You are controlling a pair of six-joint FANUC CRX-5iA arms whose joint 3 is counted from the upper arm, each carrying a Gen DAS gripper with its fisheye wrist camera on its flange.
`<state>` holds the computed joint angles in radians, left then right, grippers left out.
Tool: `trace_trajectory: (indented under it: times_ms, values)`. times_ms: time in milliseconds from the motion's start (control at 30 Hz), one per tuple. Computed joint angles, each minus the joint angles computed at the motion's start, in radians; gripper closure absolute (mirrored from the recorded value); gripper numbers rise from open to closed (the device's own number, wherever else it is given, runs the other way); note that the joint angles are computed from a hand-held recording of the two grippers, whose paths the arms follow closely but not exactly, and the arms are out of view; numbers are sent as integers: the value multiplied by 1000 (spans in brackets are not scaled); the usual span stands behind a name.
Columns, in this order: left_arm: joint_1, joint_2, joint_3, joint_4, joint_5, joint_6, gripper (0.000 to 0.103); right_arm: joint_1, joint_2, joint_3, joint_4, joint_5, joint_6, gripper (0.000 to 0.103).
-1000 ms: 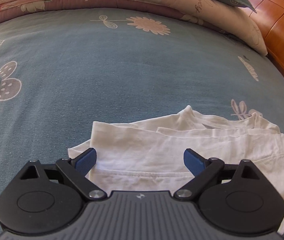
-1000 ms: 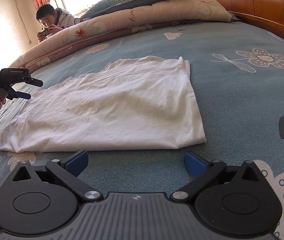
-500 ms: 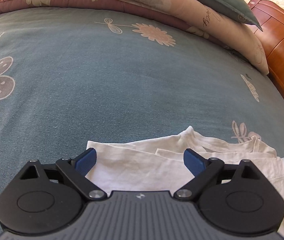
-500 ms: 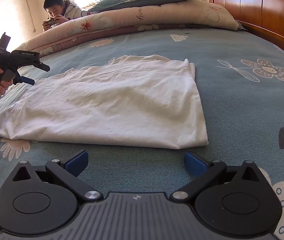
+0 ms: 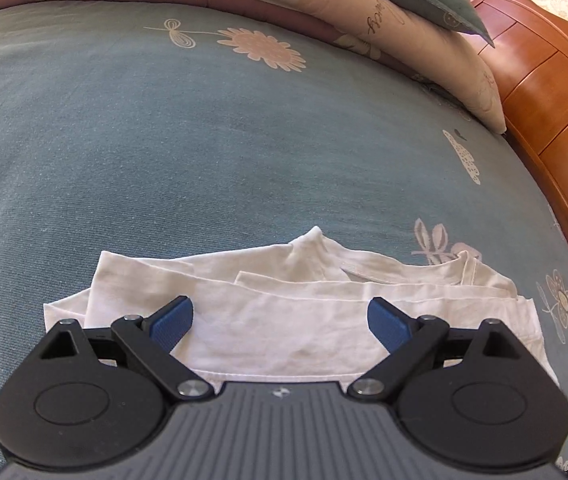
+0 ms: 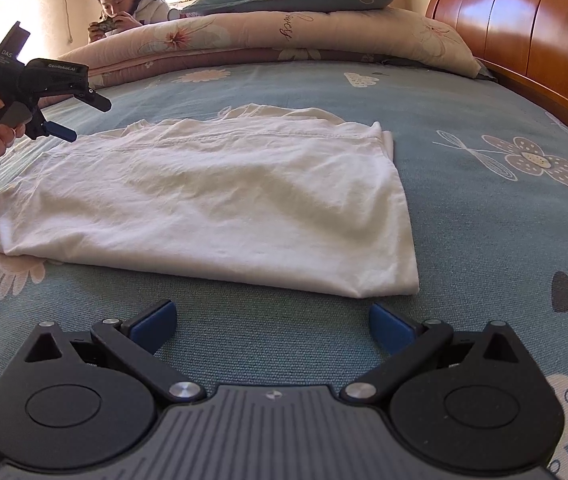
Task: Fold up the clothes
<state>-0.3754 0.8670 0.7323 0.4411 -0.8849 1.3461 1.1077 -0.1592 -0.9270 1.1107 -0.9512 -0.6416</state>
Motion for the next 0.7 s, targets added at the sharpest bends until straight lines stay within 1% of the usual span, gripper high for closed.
trace_trajectory:
  times_ms: [100, 133, 200, 267, 333, 400, 433, 500, 533, 600, 633, 700]
  values:
    - [-16, -19, 4, -152, 56, 146, 10, -4, -7, -4, -1, 9, 8, 0]
    - [-16, -29, -13, -140, 71, 155, 10, -3, -7, -5, 2, 9, 5, 0]
    - [-11, -45, -68, -2, 74, 53, 10, 0, -2, -7, 8, 4, 0, 0]
    - [-18, -48, -98, 134, 24, -81, 9, 2, 2, -7, 12, -1, -6, 0]
    - [-35, -46, -112, 232, -41, -205, 9, 1, 4, -6, 14, -3, -11, 0]
    - [-54, -24, -102, 294, -128, -301, 9, 0, 6, -5, 17, -5, -15, 0]
    - [-65, -11, -89, 308, -171, -333, 9, 0, 7, -6, 18, -5, -17, 0]
    - [-93, -12, -73, 213, -144, -324, 9, 0, 6, -9, 23, -4, -20, 0]
    - [-104, -5, -54, 155, -120, -298, 9, -1, 4, -11, 25, -2, -21, 0]
    - [-108, 7, -42, 145, -76, -286, 9, -3, -1, -15, 29, 3, -20, 0]
    - [-114, 2, -35, 89, -29, -239, 9, -3, -3, -17, 31, 4, -20, 0]
    - [-131, 13, 46, -99, 12, -80, 9, 0, -3, -21, 37, 1, -23, 0]
